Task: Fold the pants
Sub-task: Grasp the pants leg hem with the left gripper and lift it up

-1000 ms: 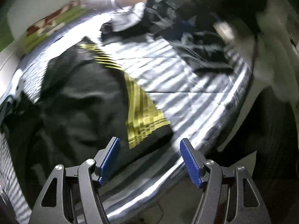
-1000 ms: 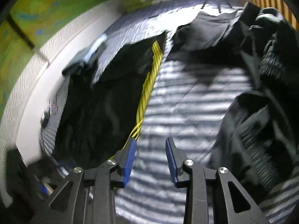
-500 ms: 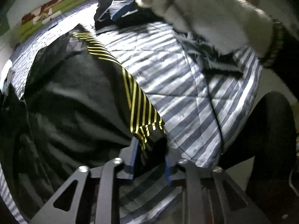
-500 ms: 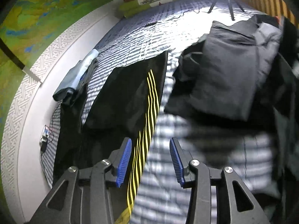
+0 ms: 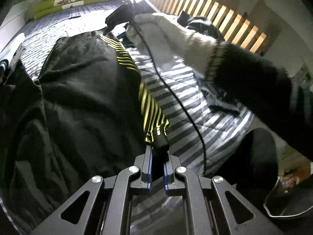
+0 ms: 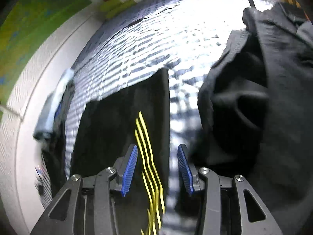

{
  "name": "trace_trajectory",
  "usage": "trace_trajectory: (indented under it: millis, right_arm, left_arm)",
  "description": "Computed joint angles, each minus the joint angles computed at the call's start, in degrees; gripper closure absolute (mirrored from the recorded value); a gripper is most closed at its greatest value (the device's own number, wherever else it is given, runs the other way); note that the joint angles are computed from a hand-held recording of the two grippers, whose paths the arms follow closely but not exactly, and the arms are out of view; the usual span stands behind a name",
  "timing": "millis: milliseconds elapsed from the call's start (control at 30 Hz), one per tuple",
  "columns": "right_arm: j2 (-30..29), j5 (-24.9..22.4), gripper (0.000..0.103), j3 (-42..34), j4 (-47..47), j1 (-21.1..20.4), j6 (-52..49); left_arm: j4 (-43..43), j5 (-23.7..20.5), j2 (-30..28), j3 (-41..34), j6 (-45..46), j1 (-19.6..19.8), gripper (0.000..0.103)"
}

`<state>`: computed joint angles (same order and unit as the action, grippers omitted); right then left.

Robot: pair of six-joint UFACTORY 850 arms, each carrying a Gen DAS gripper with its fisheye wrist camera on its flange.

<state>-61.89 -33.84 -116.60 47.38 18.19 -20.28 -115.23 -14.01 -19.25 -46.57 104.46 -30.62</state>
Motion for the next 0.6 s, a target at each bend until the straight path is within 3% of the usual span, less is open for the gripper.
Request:
trace_trajectory:
  millis: [67,100,333,600]
  right_arm:
    - [-1.3,-0.5,0.094,-2.3,-0.5,0.2,2.1]
    - [-2.1,-1.6,0.102,-4.0,-2.1,0.4,4.2]
    - [5.5,5.0,0.102,3.2,-6.0,0.6,3.7]
    - [20.0,13.3,0.102,18.7,-14.3,-1.7,4.2]
  left_arm:
    - [0.1,-0.7,0.9,0.6,-0.2,0.3,0.095]
    - [0.9,-1.1,1.2,0.7,-1.1,0.4,0.095]
    - [5.1,-1.6,2.6,-0.3,-5.9,-2.7,0.096]
    - [6.6,-2.8,2.7,-5.0,-6.7,-10.4,0.096]
